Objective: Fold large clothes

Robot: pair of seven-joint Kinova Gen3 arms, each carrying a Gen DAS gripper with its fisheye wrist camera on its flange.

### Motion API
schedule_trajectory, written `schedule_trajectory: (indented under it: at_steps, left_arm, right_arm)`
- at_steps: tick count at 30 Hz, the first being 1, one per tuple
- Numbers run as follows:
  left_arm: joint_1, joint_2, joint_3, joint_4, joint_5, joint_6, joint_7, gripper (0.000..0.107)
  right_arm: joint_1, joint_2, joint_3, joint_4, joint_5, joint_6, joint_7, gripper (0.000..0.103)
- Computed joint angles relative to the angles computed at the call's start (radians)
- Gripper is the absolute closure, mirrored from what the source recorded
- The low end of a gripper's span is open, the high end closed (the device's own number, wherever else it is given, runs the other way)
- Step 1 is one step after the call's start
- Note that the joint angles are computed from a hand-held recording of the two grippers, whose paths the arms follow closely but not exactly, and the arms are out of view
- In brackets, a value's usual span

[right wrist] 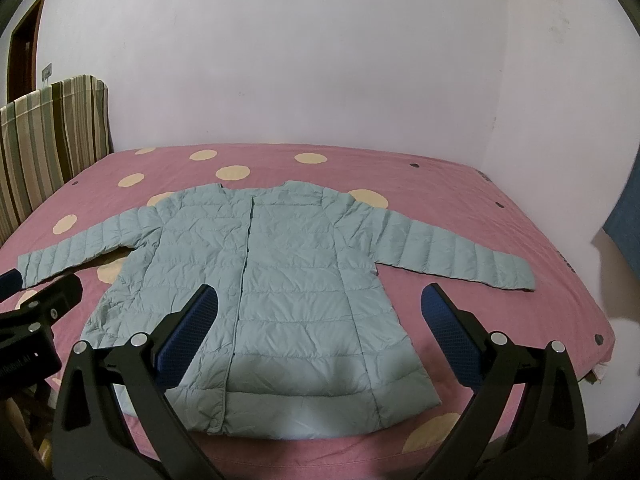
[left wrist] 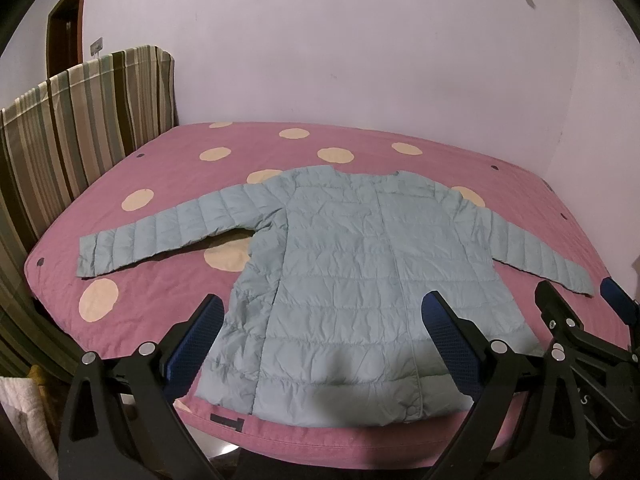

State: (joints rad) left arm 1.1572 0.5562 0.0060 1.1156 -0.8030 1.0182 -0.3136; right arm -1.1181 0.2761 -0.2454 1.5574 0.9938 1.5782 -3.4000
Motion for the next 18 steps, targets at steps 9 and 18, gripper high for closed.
schedule_trajectory:
  at_steps: [9,18]
  left_arm:
    - [0.008,0.004,-0.001,0.002,0.001,0.004,0.009,0.009]
    - [0.001,0.024,0.005,-0.016,0.024,0.012,-0.007,0.009]
  right_arm:
    - [0.0,0.004,0.002,-0.005,0.002,-0.002,0.004,0.002]
    - [0.028,0.012,0.011,0.024,-0.012,-0.056,0.003,0.002]
